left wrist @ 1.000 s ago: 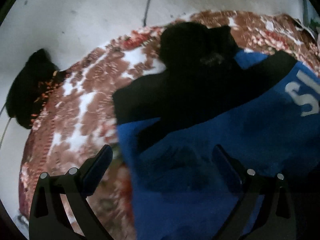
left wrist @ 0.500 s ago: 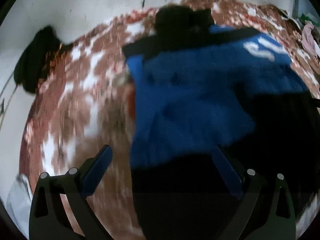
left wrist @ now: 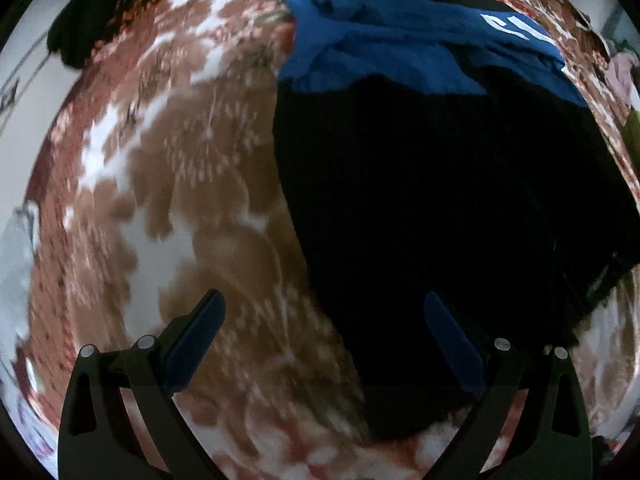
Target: Fold large clothes
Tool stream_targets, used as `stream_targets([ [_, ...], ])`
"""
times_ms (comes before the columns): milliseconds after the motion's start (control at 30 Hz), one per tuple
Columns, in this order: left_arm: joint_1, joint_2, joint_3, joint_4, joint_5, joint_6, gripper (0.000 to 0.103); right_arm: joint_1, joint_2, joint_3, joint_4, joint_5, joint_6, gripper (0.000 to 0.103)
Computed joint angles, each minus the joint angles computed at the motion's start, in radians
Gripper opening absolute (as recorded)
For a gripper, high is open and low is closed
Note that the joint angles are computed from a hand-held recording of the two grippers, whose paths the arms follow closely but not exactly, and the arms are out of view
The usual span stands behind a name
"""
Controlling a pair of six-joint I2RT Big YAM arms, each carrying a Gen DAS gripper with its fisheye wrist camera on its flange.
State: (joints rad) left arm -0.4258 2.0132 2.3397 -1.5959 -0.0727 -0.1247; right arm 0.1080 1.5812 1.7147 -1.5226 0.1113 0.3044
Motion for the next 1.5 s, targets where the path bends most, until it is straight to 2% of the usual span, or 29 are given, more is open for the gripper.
stream_targets([
  [167, 0.011, -0.080, -0.146, 0.043, 0.092, -0.074, 0.098, -0.006, -0.048, -0.078, 0.015, -0.109, 0.057, 0.098],
  [267, 0.018, -0.117, -0.217, 0.091, 0.131, -0.117, 0.097, -0.016, -0.058, -0.101, 0.022, -0.169, 0.077, 0.088],
  [400, 0.020, -0.143, -0.264, 0.135, 0.184, -0.170, 0.096, -0.015, -0.048, -0.098, 0.003, -0.154, 0.059, 0.087],
  [533, 0.025, -0.159, -0.280, 0.168, 0.261, -0.213, 0.093, -0.045, -0.056, -0.121, 0.018, -0.230, 0.091, 0.084],
  [600, 0.022, -0.160, -0.289, 0.166, 0.277, -0.202, 0.093, -0.059, -0.058, -0.132, 0.029, -0.304, 0.102, 0.070],
  [633, 0.020, -0.160, -0.296, 0.158, 0.293, -0.192, 0.093, -0.062, -0.058, -0.133, 0.031, -0.331, 0.109, 0.068],
  [733, 0.016, -0.174, -0.315, 0.152, 0.350, -0.150, 0.093, -0.041, -0.051, -0.108, 0.014, -0.323, 0.094, 0.067],
  [800, 0.005, -0.179, -0.325, 0.149, 0.355, -0.094, 0.094, -0.028, -0.042, -0.095, 0.006, -0.308, 0.093, 0.067],
  [867, 0.003, -0.168, -0.317, 0.144, 0.352, -0.082, 0.094, -0.032, -0.033, -0.097, 0.006, -0.316, 0.107, 0.068],
  [1000, 0.028, -0.153, -0.297, 0.196, 0.421, -0.187, 0.094, -0.063, -0.017, -0.082, 0.031, -0.360, 0.165, 0.069],
  [1100, 0.036, -0.142, -0.298, 0.225, 0.490, -0.251, 0.092, -0.057, 0.019, -0.035, -0.006, -0.353, 0.124, 0.070],
  [1133, 0.036, -0.134, -0.300, 0.218, 0.506, -0.267, 0.090, -0.054, 0.024, -0.034, -0.012, -0.356, 0.115, 0.070],
  [1200, 0.034, -0.128, -0.309, 0.211, 0.517, -0.291, 0.069, -0.047, 0.026, -0.033, -0.016, -0.374, 0.121, 0.060],
  [1300, 0.039, -0.133, -0.321, 0.210, 0.547, -0.307, 0.057, -0.049, 0.012, -0.035, -0.016, -0.406, 0.119, 0.045],
  [1367, 0.040, -0.126, -0.305, 0.186, 0.566, -0.299, 0.051, -0.060, 0.004, -0.036, -0.022, -0.443, 0.108, 0.037],
  [1467, 0.038, -0.113, -0.271, 0.136, 0.574, -0.263, 0.053, -0.063, 0.015, -0.003, -0.054, -0.467, 0.093, 0.038],
  [1500, 0.034, -0.094, -0.244, 0.101, 0.543, -0.243, 0.065, -0.059, 0.027, 0.005, -0.063, -0.460, 0.087, 0.045],
])
